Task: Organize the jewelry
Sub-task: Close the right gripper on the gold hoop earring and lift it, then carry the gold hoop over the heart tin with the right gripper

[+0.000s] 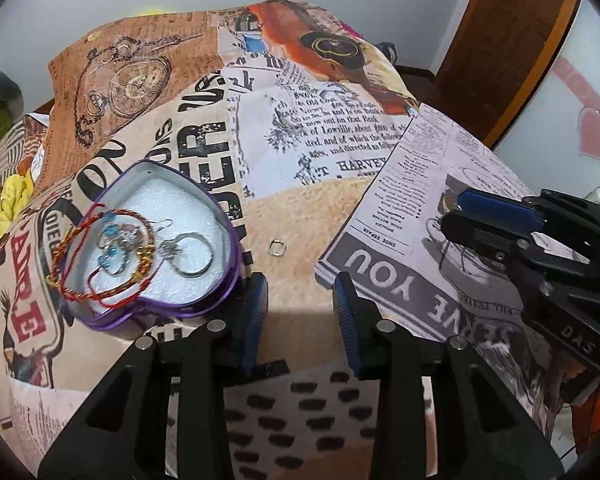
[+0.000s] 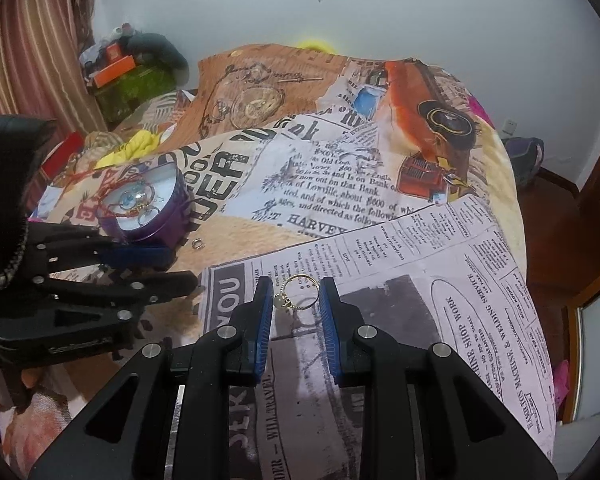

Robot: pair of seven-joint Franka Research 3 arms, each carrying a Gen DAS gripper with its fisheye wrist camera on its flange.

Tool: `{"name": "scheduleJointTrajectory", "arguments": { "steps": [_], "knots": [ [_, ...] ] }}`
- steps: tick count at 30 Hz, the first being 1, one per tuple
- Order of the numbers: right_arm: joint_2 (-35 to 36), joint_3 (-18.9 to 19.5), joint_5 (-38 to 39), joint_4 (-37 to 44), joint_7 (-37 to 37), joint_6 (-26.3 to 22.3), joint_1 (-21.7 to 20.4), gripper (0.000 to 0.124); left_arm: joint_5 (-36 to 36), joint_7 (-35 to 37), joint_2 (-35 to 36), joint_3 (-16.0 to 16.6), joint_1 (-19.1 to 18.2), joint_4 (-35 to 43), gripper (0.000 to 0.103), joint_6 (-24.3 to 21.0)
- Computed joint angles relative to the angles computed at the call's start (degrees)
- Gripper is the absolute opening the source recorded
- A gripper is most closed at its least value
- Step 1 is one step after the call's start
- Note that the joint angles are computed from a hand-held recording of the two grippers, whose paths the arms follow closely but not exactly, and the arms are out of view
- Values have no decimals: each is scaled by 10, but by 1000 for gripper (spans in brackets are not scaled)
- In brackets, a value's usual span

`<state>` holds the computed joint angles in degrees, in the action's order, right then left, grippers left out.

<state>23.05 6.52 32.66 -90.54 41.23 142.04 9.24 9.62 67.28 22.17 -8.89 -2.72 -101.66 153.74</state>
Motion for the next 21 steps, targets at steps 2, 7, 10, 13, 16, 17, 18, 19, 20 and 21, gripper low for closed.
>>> {"name": "scheduleJointTrajectory", "arguments": {
  "steps": [2,7,10,13,16,17,18,19,20,21],
  "knots": [
    [1,2,5,-1,-5,1,-3,21,20,-15,8,11,-11,12,35,-9],
    [5,4,14,3,-11,-1,-5,21,29,-44,19,18,-9,27,35,-12],
    [9,5,18,7,-12,-6,-7,21,25,-44,25,15,-2,32,32,-8],
    [13,4,18,11,-10,-10,-8,21,33,-42,32,16,-4,40,25,-8],
    [15,4,17,13,-6,-14,-7,21,24,-23,37,6,3,43,12,-4],
    [15,4,17,14,-6,-14,-7,21,22,-17,38,3,4,43,10,-3],
    [15,4,17,13,-6,-15,-7,21,21,-14,38,3,4,43,8,-2],
    [15,4,16,14,-5,-15,-6,21,24,-15,37,6,1,43,8,-2],
    [16,4,15,15,-4,-15,-6,21,25,-17,37,8,-1,42,8,-1],
    [15,4,14,14,-3,-16,-6,21,25,-17,35,8,-1,40,8,1]
  ]
}}
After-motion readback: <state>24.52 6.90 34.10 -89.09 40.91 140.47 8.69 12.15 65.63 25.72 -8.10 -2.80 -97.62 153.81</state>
